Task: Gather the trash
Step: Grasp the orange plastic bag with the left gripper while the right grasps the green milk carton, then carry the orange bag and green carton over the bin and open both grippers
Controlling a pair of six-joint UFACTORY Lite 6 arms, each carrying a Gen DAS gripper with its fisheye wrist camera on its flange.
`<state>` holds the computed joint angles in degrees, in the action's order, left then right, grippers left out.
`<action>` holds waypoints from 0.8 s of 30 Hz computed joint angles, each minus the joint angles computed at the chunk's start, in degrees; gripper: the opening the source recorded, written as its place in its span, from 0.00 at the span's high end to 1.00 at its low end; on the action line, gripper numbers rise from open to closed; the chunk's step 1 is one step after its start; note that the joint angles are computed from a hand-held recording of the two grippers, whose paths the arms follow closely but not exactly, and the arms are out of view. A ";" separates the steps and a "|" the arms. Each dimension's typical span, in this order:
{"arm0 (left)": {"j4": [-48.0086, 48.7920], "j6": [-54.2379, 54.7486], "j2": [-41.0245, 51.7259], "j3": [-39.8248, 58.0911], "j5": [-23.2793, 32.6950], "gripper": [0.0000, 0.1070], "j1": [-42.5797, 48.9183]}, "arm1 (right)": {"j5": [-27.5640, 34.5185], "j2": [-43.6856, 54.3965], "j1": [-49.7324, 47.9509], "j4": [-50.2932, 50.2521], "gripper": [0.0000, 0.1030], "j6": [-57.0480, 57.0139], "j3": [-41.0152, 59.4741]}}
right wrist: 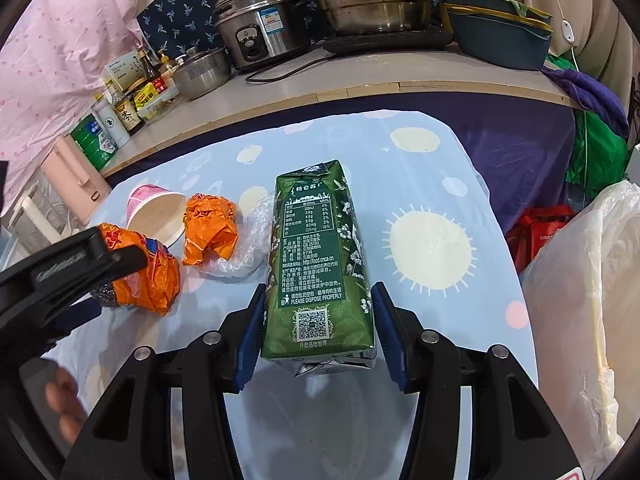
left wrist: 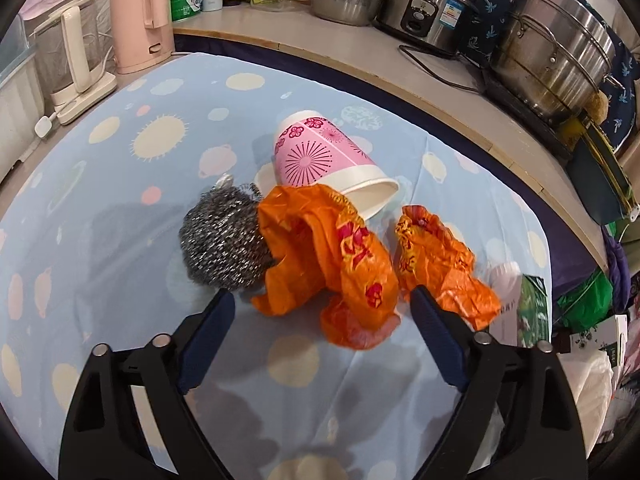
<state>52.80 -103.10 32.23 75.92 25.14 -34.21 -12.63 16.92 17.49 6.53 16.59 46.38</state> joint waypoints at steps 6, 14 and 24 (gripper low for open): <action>-2.14 3.99 1.02 0.86 -2.21 0.63 0.37 | -0.64 -0.29 -0.59 -4.98 0.52 4.84 -0.91; -0.17 1.40 -3.72 -3.38 -1.69 0.77 -1.76 | -1.56 -5.44 -0.70 -7.35 0.53 7.70 -5.14; 0.12 -1.89 -12.28 -9.71 1.65 0.77 -9.04 | -1.17 -17.89 -1.81 -11.02 0.55 11.68 -13.71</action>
